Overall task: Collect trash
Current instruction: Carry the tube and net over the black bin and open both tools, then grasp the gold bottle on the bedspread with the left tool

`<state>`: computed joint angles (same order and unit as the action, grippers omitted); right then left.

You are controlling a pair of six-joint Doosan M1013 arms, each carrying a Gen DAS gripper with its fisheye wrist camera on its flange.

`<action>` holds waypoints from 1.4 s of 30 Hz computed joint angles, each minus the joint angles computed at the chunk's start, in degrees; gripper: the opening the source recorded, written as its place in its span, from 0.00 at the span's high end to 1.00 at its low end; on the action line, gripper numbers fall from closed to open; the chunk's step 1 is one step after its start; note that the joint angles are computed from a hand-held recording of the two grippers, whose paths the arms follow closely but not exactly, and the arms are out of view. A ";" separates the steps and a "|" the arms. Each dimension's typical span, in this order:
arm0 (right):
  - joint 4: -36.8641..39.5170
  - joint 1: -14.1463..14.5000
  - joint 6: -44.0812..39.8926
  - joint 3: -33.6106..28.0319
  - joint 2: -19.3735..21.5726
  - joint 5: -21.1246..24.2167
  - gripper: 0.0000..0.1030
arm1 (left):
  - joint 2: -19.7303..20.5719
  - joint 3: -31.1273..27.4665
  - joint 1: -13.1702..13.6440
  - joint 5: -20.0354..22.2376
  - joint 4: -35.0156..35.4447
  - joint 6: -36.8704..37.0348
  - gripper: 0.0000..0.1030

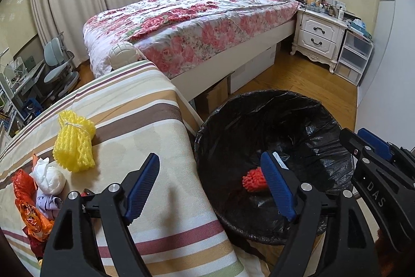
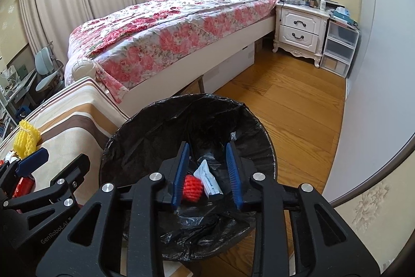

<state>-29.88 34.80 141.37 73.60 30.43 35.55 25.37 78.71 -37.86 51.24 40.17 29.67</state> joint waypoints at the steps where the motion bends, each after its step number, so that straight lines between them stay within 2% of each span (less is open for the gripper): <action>1: -0.12 0.05 0.12 0.07 -0.09 0.11 0.66 | -0.12 0.09 0.03 -0.03 -0.14 -0.08 0.24; 18: 1.18 3.58 -1.50 4.04 -3.03 -0.30 0.52 | -7.17 8.42 -1.55 2.24 3.24 -8.19 0.24; 36: 4.08 7.66 -6.90 6.29 -4.72 -2.07 0.52 | -12.81 17.15 -2.63 9.76 6.32 -18.49 0.24; 42: 5.98 8.56 -9.71 5.73 -4.41 -2.29 0.52 | -14.19 19.75 -1.50 10.89 4.95 -20.29 0.24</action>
<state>-23.90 43.36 131.65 79.33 26.03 33.26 11.18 98.46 -39.36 62.13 45.11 9.38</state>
